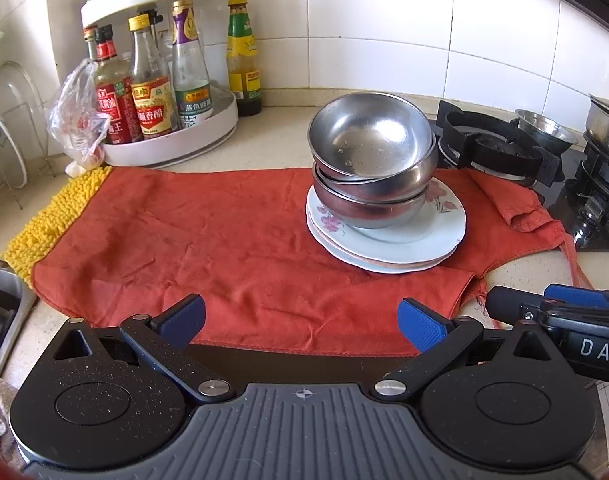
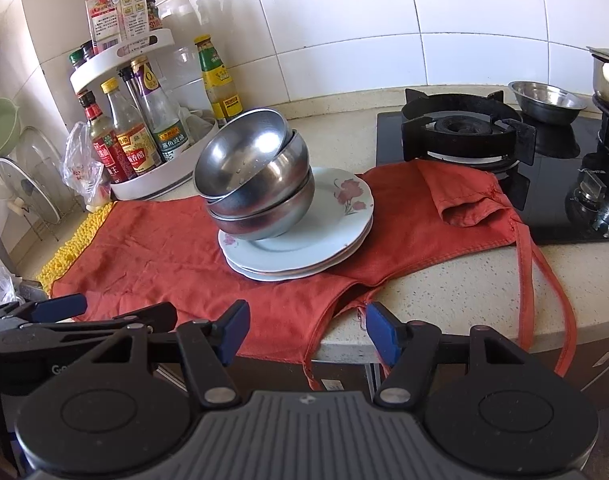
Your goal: Organize plates and bowls
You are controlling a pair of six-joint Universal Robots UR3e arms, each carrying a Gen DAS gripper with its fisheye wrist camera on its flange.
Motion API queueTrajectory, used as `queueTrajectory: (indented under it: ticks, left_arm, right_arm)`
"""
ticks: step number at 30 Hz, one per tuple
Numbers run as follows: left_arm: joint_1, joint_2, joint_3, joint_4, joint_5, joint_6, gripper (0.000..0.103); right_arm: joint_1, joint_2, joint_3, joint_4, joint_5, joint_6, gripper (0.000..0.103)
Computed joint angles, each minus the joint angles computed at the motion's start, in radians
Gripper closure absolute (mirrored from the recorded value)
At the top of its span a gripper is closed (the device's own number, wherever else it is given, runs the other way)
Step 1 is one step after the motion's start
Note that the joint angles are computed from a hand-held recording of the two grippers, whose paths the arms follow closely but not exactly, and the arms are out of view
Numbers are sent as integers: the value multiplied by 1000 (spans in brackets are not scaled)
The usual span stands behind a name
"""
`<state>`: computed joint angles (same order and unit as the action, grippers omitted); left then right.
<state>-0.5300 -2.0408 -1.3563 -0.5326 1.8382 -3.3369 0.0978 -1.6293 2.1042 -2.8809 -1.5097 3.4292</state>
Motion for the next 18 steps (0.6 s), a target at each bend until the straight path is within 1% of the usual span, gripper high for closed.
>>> queueTrajectory:
  ticks: [11,15,18]
  left_arm:
    - [-28,-35,83,-126,16,-1,0]
    - [-25,-32,78,-128,-15,-9,0]
    - [-25,-31,75,-121,-21,-11,0]
  right_arm:
    - [-24,-54,24,87,1,-22,39]
    - [-38,-79,42,92,7,-26,39]
    - [-44,-90,49,95,8,-28,39]
